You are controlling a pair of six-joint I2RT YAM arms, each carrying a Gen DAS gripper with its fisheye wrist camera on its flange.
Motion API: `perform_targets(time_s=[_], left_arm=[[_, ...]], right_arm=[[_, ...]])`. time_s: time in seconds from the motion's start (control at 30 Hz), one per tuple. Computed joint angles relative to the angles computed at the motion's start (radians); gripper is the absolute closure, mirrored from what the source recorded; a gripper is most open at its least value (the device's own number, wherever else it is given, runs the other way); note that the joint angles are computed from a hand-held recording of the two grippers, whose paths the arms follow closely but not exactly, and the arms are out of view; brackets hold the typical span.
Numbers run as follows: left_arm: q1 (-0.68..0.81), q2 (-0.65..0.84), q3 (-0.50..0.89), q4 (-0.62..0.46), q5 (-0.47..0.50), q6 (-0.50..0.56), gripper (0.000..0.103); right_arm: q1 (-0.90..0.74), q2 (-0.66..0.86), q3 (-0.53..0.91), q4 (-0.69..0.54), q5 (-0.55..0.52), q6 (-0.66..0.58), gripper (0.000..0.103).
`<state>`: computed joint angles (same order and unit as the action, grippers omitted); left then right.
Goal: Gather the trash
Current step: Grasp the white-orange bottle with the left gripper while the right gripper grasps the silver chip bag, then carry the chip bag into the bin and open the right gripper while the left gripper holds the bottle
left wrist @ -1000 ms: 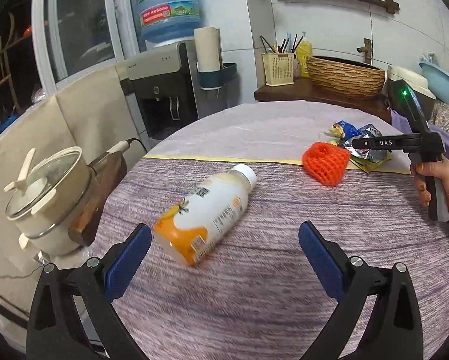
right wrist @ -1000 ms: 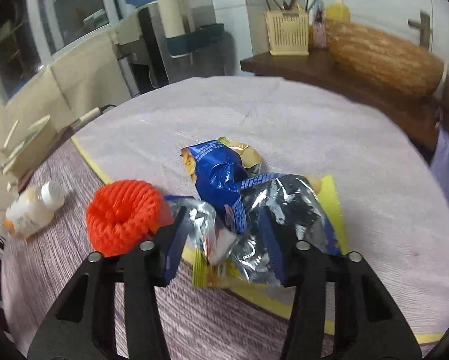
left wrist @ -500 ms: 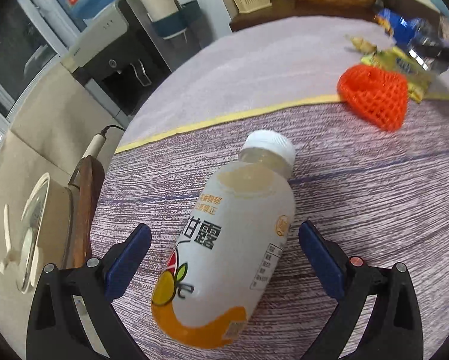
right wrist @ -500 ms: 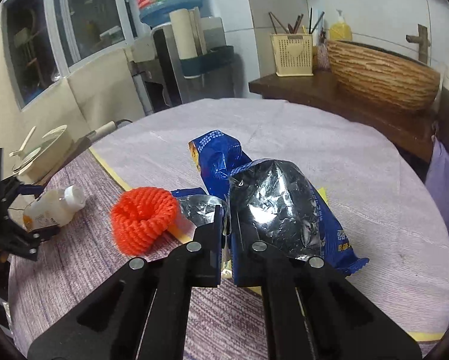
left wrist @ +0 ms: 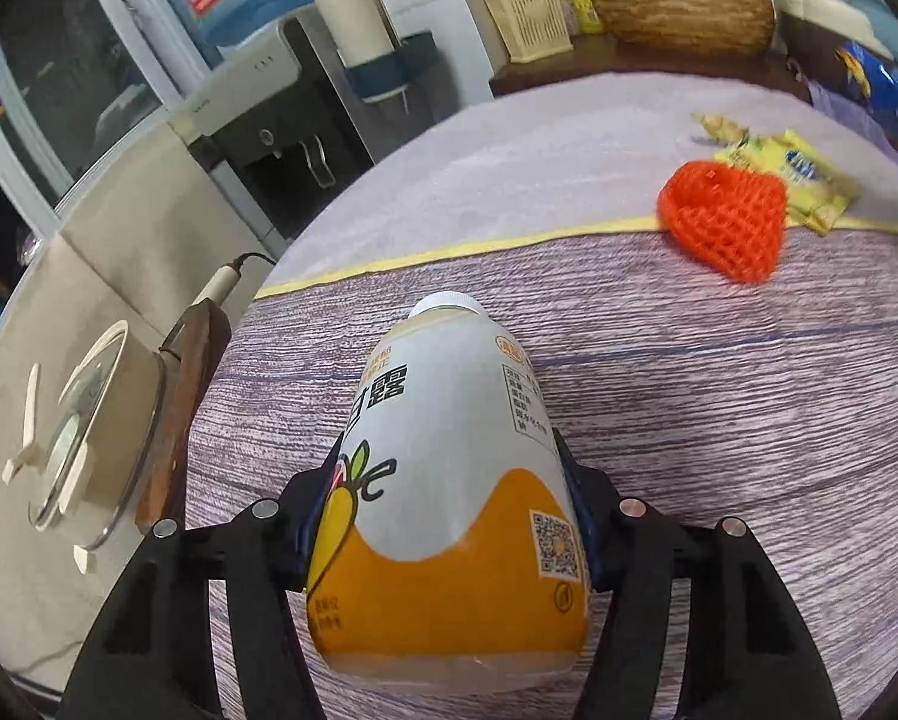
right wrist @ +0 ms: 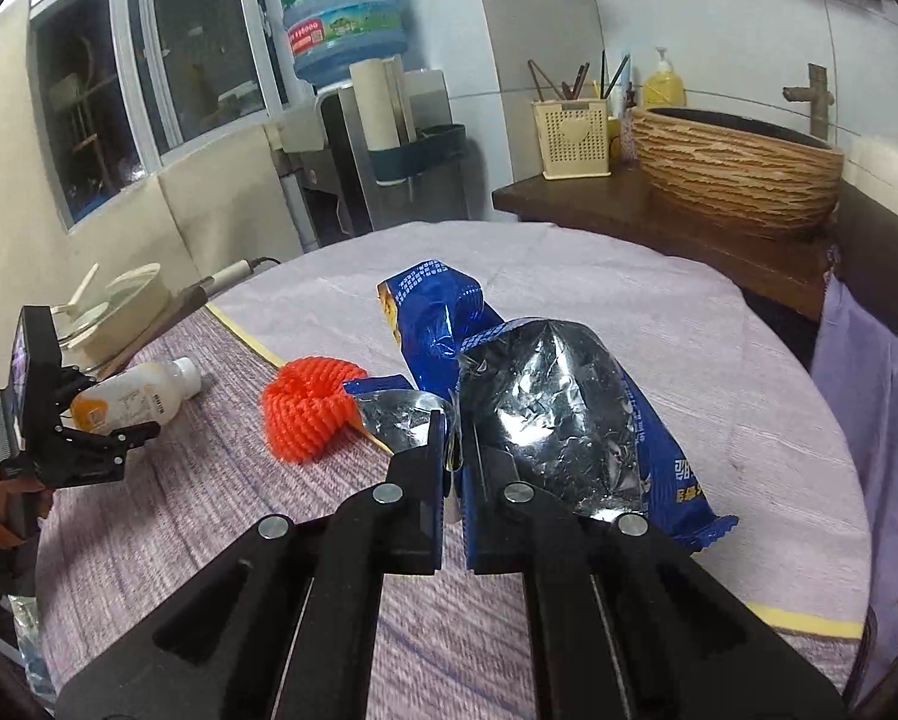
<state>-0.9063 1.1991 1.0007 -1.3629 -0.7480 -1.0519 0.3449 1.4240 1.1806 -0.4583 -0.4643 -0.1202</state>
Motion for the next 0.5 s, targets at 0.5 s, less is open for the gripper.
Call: perform_targets(time_s=[0.5], left_arm=[[-0.396, 0.273, 0.274, -0.124, -0.124, -0.479, 0.042]], right_arm=[[-0.303, -0.24, -0.144, -0.129, -0.222, -0.167, 0.098]])
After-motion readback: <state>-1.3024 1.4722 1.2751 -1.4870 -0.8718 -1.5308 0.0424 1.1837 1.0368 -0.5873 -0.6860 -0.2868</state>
